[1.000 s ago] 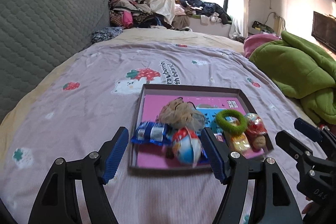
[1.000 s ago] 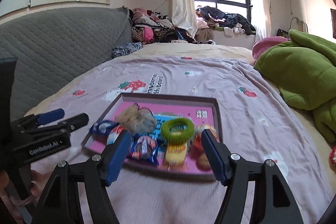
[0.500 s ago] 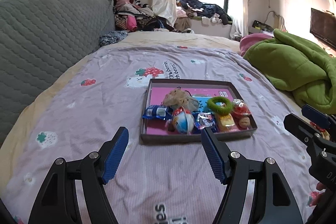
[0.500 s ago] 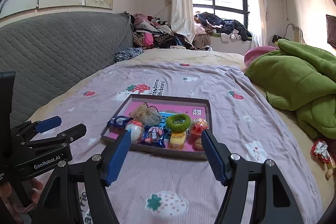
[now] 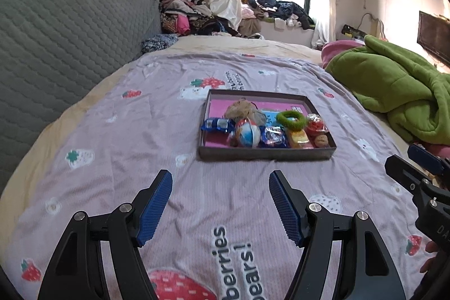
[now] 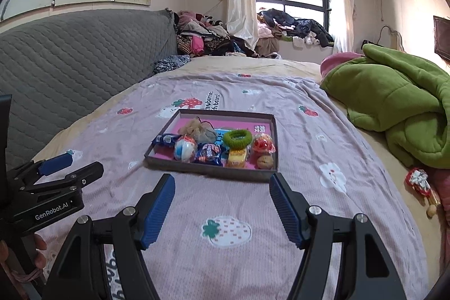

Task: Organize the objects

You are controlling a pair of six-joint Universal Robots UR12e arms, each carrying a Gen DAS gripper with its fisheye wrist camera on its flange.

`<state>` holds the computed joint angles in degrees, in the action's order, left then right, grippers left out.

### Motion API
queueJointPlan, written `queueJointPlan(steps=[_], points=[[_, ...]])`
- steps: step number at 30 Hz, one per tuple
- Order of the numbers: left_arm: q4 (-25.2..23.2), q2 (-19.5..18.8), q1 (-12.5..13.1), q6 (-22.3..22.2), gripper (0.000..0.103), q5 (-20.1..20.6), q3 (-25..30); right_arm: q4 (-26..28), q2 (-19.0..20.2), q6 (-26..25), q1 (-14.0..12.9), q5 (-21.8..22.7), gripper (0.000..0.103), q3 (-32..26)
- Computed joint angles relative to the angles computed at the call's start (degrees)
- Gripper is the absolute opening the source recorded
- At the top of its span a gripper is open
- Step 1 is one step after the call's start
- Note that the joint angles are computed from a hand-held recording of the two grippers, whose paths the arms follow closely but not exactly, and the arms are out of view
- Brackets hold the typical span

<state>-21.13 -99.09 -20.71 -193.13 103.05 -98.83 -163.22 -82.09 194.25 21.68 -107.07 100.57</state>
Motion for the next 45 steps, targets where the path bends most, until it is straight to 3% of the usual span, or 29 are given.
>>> queueJointPlan(steps=[11,28,45], points=[[-1.40,1.17,-0.62,0.50,0.073,2.12,-2.97,0.13,-1.32,1.72,0.54,-0.54,0.069,2.97],[2.18,-0.33,-1.14,0.90,0.073,1.91,-5.76,-0.28,0.20,4.21,0.84,-1.83,0.069,5.17],[1.05,-0.97,-0.93,0.38,0.073,1.89,-5.91,-0.32,0.98,4.87,1.03,-2.51,0.069,6.67]])
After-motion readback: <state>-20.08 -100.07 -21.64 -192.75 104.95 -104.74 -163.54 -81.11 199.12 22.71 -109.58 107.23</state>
